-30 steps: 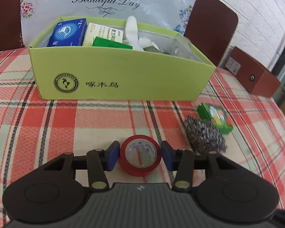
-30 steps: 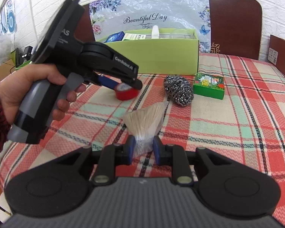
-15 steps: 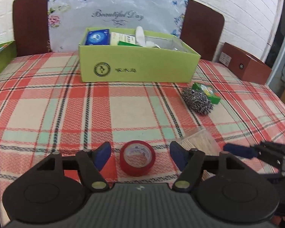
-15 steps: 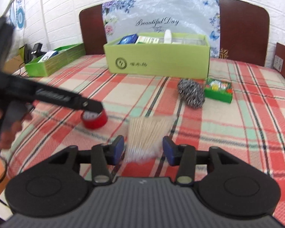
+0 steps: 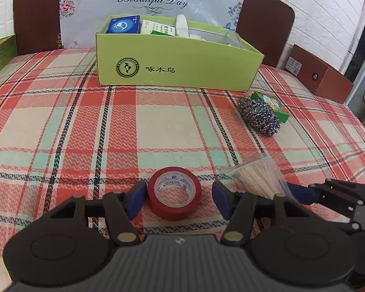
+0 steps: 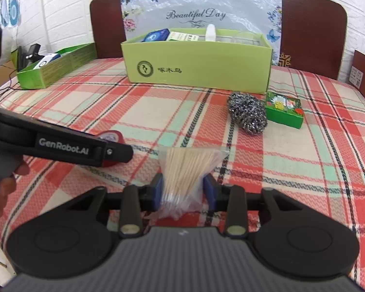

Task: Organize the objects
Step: 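Carry the red tape and toothpick bag into the lime-green box, opening both grippers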

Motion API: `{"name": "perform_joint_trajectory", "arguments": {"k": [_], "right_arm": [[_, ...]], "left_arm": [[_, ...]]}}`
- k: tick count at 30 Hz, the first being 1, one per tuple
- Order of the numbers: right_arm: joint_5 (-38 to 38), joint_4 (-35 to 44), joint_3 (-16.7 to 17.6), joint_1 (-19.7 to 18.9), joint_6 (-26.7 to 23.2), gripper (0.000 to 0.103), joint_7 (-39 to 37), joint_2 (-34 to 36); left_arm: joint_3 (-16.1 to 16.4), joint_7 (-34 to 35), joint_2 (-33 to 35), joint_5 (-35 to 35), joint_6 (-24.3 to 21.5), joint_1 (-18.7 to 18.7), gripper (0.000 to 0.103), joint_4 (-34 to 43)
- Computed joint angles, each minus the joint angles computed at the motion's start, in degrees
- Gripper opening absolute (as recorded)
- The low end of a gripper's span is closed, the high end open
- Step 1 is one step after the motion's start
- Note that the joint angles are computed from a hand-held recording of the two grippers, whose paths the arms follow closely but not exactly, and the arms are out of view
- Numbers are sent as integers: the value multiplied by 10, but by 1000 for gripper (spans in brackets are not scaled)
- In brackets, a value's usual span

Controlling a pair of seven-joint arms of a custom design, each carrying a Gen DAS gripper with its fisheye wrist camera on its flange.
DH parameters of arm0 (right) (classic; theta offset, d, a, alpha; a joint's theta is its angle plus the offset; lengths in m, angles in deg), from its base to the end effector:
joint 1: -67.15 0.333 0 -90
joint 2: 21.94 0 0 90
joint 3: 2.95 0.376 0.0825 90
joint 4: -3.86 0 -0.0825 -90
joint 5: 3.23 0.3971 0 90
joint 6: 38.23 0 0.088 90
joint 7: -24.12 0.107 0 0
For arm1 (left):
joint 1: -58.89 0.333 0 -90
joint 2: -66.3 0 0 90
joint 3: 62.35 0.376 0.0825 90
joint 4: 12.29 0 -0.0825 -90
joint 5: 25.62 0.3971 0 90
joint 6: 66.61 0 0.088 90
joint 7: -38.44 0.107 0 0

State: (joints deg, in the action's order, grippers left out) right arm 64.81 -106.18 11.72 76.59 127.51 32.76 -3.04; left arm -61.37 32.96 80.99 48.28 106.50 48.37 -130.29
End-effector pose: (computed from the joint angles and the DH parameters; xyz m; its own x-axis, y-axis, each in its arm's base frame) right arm 0.6406 0.2093 0.4169 0.6740 -0.7365 -0.0570 -0.5115 -0.4096 -0.7554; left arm 0.6022 -0.1745 0.4029 0.1775 -0.9668 0.1839 -0.6741 -0.2556 -0.6930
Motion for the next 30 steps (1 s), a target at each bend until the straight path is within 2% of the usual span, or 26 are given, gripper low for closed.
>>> {"name": "perform_joint_trajectory", "arguments": {"k": [4,6,11,15,19,26,30], "right_arm": [[9,0,4,-2,1,29,-13,1],[14,-1,5,-3,-4,27,-20,0],[18,1,-2,-4,-25,26,-17,-6],[53,8,-6,-6,-39,26,-46,-15],[94,27,-17,-2,-56,26,-77,-21],[135,102,-30,8,-58,26,-121,0],[135,164,-26,15,-37,26,-132,31]], "left_arm": [[2,-12,1,19,-3,-2,58,3],[0,-14,-1,21,-11,0,50,1],[3,-47,-11,36,22,11,49,-4],[1,-107,-26,112,29,16,49,12],[-19,-162,-35,187,32,39,49,45],[-53,-139,-21,199,37,78,49,120],[-48,-53,10,104,57,84,49,166]]}}
